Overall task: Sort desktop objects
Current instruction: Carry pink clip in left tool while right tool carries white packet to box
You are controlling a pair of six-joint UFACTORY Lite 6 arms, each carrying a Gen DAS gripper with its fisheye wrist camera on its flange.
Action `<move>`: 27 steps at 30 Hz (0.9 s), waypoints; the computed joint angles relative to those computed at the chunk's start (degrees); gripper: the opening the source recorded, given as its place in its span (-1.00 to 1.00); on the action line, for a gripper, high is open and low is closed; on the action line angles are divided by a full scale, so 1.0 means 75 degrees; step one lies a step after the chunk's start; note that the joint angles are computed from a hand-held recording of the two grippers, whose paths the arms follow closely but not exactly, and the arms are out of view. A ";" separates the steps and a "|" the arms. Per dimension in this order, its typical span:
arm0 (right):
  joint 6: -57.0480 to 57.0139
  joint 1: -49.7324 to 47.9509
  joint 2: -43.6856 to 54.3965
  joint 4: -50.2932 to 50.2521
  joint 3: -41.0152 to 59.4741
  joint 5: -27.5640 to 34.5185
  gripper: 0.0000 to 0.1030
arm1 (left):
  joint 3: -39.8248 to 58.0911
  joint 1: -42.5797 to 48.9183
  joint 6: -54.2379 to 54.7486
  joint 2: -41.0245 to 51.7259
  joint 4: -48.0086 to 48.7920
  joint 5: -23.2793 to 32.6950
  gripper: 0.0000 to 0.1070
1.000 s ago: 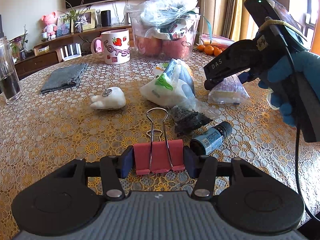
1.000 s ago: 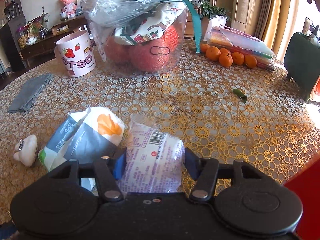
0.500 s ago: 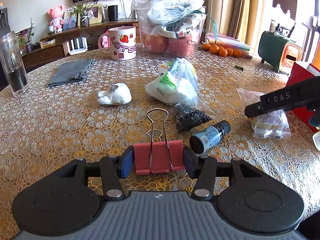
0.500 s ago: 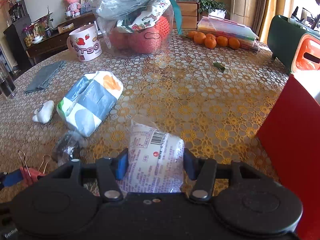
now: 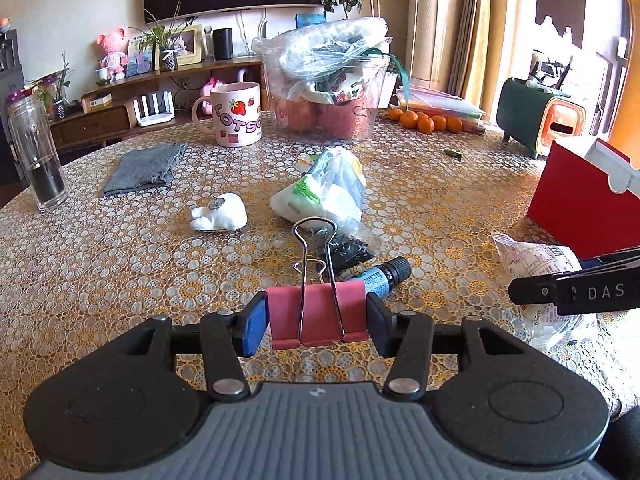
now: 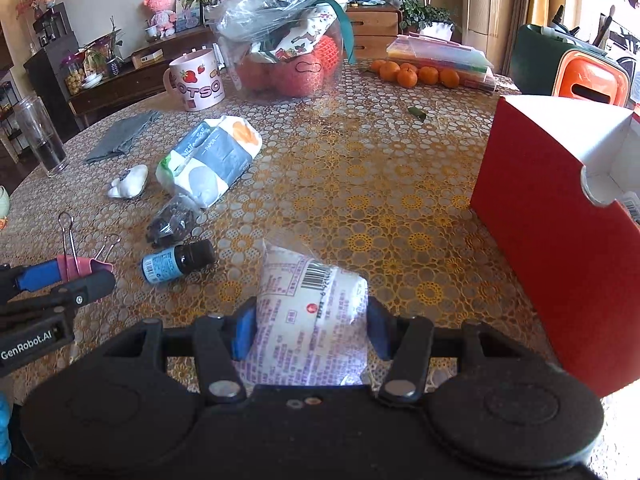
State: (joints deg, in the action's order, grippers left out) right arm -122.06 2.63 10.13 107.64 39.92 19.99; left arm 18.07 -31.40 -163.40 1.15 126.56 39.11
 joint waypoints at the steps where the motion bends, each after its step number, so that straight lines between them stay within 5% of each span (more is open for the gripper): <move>1: 0.0084 -0.0102 -0.0170 -0.0153 -0.0145 0.0087 0.05 | 0.0021 -0.0185 0.0159 -0.0081 -0.0290 -0.0023 -0.06; 13: 0.1122 -0.1560 -0.1612 -0.2116 -0.0881 0.1158 0.05 | 0.0786 -0.2087 0.2353 -0.0654 -0.3212 0.0362 -0.06; 27: 0.1768 -0.4048 -0.1976 -0.4294 -0.0111 0.3145 0.05 | 0.3224 -0.2979 0.3913 0.0632 -0.4235 0.0528 -0.06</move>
State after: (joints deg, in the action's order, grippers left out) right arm -108.80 -27.74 -4.68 75.44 39.09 43.58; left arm 42.25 -53.74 -134.05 5.89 94.80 43.07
